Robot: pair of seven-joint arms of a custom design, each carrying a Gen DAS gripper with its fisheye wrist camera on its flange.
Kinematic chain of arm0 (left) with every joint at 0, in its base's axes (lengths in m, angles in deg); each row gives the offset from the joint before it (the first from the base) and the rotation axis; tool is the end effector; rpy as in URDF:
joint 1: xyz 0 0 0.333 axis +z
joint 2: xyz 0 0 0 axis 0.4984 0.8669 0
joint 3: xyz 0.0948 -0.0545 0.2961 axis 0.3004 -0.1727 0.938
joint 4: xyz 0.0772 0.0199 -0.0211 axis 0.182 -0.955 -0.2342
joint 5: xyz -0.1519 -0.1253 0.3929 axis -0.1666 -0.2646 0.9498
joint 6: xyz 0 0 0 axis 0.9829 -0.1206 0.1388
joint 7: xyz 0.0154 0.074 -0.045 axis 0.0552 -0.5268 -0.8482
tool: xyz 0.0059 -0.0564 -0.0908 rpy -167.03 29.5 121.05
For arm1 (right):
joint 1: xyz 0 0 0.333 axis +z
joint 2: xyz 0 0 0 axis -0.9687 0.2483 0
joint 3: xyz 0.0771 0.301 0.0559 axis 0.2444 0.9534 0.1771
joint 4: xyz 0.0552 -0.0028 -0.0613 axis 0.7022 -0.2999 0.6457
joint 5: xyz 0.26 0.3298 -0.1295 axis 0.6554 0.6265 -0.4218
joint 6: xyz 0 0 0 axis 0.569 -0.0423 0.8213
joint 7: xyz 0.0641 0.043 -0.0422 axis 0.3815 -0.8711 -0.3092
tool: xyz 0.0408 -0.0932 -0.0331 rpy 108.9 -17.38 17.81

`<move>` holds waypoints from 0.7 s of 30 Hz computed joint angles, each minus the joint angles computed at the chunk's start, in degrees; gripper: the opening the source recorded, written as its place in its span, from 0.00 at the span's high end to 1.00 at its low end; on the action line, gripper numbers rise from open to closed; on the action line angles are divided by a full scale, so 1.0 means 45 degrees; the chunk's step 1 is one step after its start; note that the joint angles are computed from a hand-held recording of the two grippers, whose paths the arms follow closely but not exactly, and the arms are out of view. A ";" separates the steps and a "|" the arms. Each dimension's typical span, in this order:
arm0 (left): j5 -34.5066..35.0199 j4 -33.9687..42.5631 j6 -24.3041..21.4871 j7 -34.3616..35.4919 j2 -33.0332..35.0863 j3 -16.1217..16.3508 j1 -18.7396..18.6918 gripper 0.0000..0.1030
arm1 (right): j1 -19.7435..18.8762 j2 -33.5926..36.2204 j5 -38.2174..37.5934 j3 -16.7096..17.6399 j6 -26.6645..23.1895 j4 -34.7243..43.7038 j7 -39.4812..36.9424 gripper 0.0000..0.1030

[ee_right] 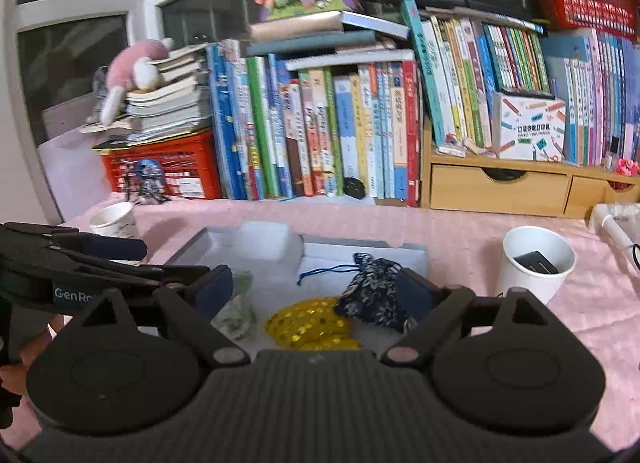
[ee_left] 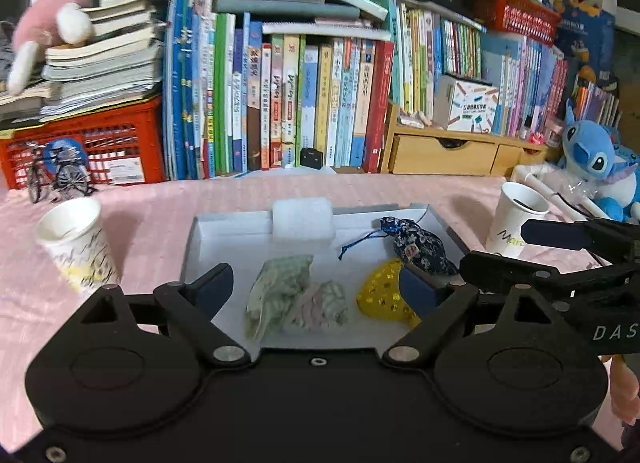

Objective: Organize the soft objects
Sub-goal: 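Move the left tool toward the lime scrunchie while the right tool approaches the white fluffy ball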

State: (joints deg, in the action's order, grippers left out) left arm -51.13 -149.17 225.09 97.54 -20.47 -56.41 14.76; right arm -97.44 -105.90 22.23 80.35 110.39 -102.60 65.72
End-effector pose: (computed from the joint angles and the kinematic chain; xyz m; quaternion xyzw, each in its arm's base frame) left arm 0.5319 -0.3337 0.5015 -0.4870 0.7348 -0.4144 0.2263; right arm 0.4646 0.1576 0.4746 -0.5859 0.6167 -0.3232 0.4146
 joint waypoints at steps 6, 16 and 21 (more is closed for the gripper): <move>-0.0983 -0.1929 0.1011 0.0386 -0.1303 -0.0448 0.0448 0.12 | 0.0683 -0.0837 0.0598 0.0138 0.0775 -0.1073 -0.0191 0.02; -0.1252 -0.5154 0.2675 -0.1336 -0.4162 -0.3686 0.3691 0.11 | 0.2227 -0.1811 0.2404 0.0384 0.2147 -0.2674 -0.0497 0.00; -0.2104 -0.6365 0.2998 -0.0776 -0.5311 -0.4242 0.4003 0.10 | 0.2086 -0.2376 0.3788 0.1748 0.2415 -0.3151 -0.0850 0.00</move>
